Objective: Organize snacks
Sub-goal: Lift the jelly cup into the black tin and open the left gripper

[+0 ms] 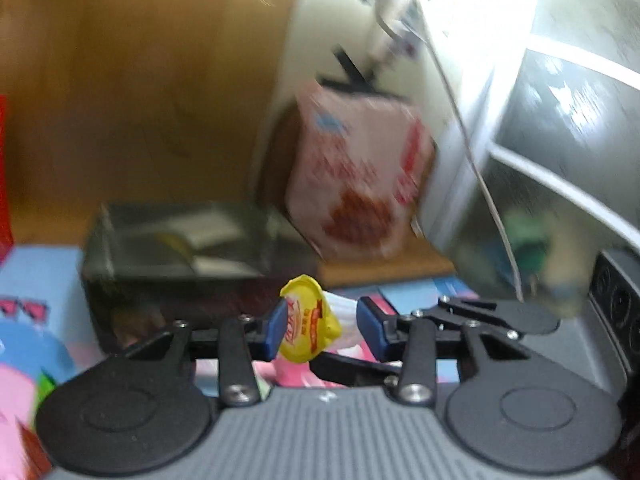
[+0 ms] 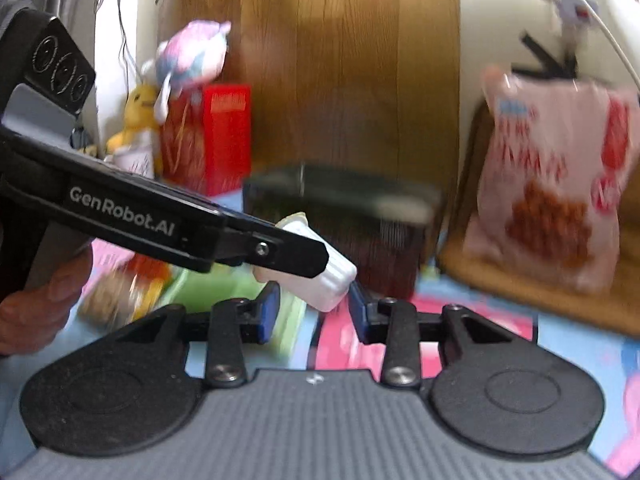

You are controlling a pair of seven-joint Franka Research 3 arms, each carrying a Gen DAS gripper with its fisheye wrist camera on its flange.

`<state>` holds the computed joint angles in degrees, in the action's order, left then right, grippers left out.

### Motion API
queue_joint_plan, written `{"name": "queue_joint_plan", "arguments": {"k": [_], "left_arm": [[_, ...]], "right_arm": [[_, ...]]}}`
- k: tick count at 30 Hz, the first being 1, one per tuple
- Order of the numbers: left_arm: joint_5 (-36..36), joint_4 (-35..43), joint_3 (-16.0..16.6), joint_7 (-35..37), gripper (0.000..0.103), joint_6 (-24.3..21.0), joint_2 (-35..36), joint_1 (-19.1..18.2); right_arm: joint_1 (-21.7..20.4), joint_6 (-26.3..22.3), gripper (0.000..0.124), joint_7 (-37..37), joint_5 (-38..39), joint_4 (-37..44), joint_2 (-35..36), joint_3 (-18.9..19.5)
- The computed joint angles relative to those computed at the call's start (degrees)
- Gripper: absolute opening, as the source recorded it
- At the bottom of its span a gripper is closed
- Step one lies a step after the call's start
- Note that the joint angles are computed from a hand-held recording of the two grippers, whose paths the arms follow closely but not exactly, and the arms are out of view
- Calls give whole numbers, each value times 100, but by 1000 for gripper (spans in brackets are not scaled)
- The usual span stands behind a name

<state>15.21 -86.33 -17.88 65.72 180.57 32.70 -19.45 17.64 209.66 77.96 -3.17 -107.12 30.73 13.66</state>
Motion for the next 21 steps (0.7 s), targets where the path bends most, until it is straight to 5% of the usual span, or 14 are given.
{"name": "queue_joint_plan", "arguments": {"k": [8,10,12,15,18,21], "left_arm": [[49,1713,884,-505,39,-782,916,-393],[69,1969,898,-540,41,-935,1107,-376],[92,2289,965,-600,39,-1240,1310,-418],[0,2062,787,-621,39,-1099,1229,-257],[87,1193,1012,-964,41,-464,714,-278],[244,128,1296,-1372,42,211,72,-327]], "right_arm": [[722,-1439,41,-592,682,2846,1406,-443],[988,-1886,44,-763,1081,3477,1721,-707],[937,-1883,49,-777,1095,3642,1839,-577],[1265,-1908,51,-808,1407,3639,1812,-1010],[910,-1385,51,-1039,1306,2922,1465,-485],[57,-856,53,-861,770,2178,1244,518]]}}
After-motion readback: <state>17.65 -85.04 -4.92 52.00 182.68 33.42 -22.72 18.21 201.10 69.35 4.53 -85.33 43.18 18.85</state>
